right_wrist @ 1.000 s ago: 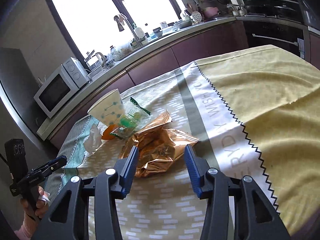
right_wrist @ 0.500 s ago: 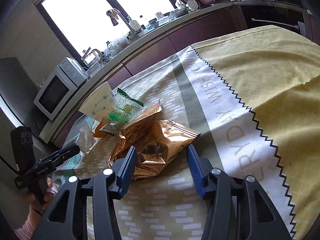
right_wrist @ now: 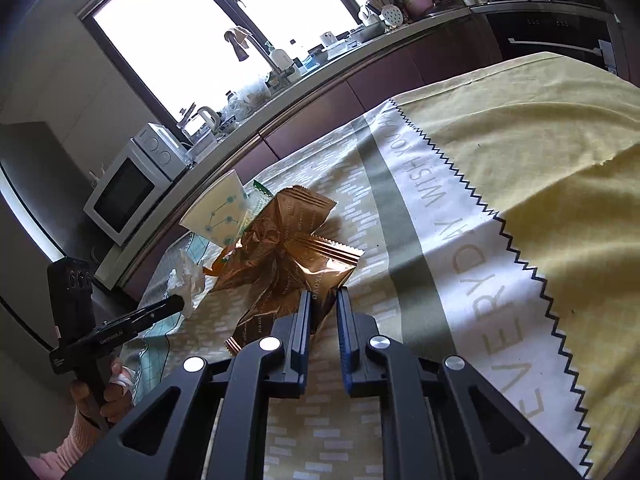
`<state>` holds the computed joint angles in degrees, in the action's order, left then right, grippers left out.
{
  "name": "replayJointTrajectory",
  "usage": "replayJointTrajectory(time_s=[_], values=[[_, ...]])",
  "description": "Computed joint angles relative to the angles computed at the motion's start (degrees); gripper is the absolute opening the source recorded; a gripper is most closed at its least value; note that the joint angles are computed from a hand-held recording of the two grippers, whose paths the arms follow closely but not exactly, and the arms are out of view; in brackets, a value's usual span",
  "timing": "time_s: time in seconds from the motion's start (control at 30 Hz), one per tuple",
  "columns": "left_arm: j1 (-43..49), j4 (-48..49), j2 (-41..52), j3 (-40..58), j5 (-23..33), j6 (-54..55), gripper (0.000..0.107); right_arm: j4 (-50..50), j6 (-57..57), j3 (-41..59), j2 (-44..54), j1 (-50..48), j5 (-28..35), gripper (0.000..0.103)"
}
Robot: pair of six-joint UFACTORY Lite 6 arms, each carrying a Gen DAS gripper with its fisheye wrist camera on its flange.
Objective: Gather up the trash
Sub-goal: 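Grasp the white tissue with the left tool while the right tool grasps the copper chip bag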
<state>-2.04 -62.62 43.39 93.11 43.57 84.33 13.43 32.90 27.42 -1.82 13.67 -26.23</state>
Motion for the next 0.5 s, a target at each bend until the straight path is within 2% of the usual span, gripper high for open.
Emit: replayJointTrajectory(time_s=[0.27,0.4,0.5], values=[[5.8,-3.6,-7.8,-8.9,4.1,6.7,0.014,5.0,-4.1,-3.8,-8.8,2.9,2.1,0.01],[9.7,-3.9,-11.0,-12.2,6.9,9.3,0.014,13.5,-12.1,-4.3,-12.7,6.6,3.7,0.01],[13.0,-3.8,-13.0,-14.0,9.2,10.2,0.014,15.9,-14.5,-2.8,-12.9,9.0,3.8,0.01]])
